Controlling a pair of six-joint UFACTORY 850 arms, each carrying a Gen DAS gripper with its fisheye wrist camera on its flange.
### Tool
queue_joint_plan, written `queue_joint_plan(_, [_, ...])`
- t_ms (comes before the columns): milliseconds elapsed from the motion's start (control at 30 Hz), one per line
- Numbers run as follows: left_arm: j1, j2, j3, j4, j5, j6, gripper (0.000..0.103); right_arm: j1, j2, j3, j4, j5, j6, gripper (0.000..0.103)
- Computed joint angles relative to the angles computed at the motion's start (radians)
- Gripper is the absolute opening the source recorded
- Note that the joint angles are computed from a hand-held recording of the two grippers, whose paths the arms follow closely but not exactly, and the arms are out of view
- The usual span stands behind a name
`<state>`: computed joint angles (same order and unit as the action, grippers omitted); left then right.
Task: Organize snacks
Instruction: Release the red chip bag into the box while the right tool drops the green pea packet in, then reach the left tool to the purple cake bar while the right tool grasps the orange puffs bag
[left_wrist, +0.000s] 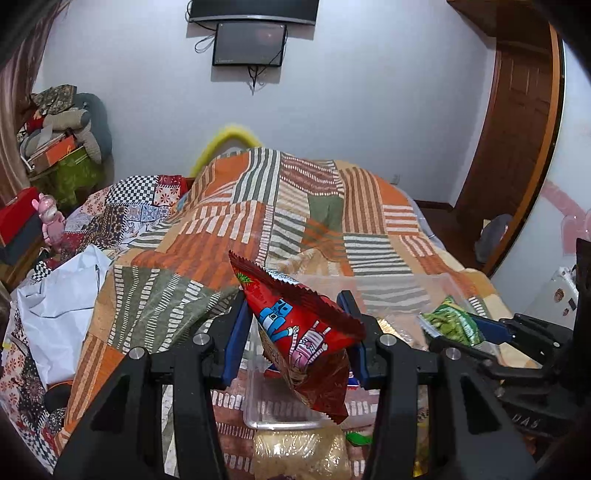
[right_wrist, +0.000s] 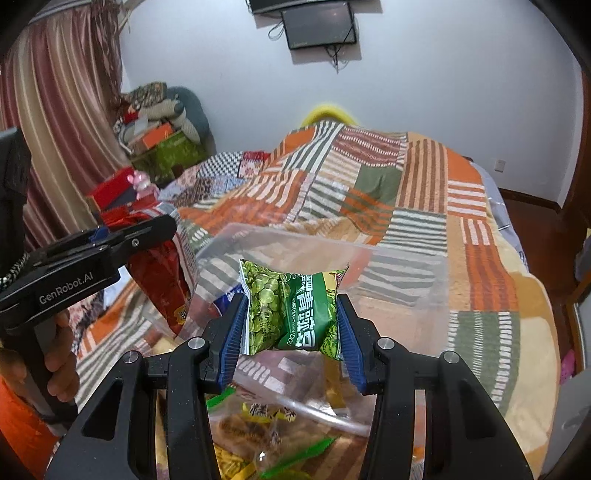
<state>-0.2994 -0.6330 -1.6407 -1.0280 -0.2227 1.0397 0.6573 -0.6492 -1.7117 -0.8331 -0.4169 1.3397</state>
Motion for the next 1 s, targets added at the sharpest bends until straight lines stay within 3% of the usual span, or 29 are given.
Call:
queue_joint_plan(233, [-0.011,-0.033,-0.032,0.141,-0.013,-0.121,0.048,-0.011,-0.037,-0.032,0.127,-0.014,-0.100,0.044])
queue_joint_plan(333, [-0.016,-0.034,-0.031,0.198,-0.021,-0.162,0.056,-0.011,-0.046,-0.045,0.173,-0.031,-0.144,0.051])
queue_joint_plan(400, [-0.018,-0.024,-0.017,0.207,-0.017,-0.166,0.066,-0.014,-0.043,-0.040,0.185,-0.026,-0.150,0.056])
queue_joint_plan(567, [-0.014,0.015,0.032,0.127,-0.012,-0.075,0.073,-0.001,-0.017,-0.012,0.097,-0.038,-0.073,0.062])
queue_joint_plan(667, [0.001,0.034,0.050,0.082,-0.051,-0.048,0.074,0.010,0.005,0.006,0.038,-0.053,-0.032,0.066])
queue_joint_plan(833, [0.036,0.078,0.096,0.012,-0.118,-0.021,0.075,0.032,0.056,0.059,-0.074,-0.069,0.065,0.067])
queue_joint_plan(1000, [0.055,0.144,0.175,-0.026,-0.107,0.016,0.075,0.065,0.113,0.127,-0.172,-0.091,0.162,0.067])
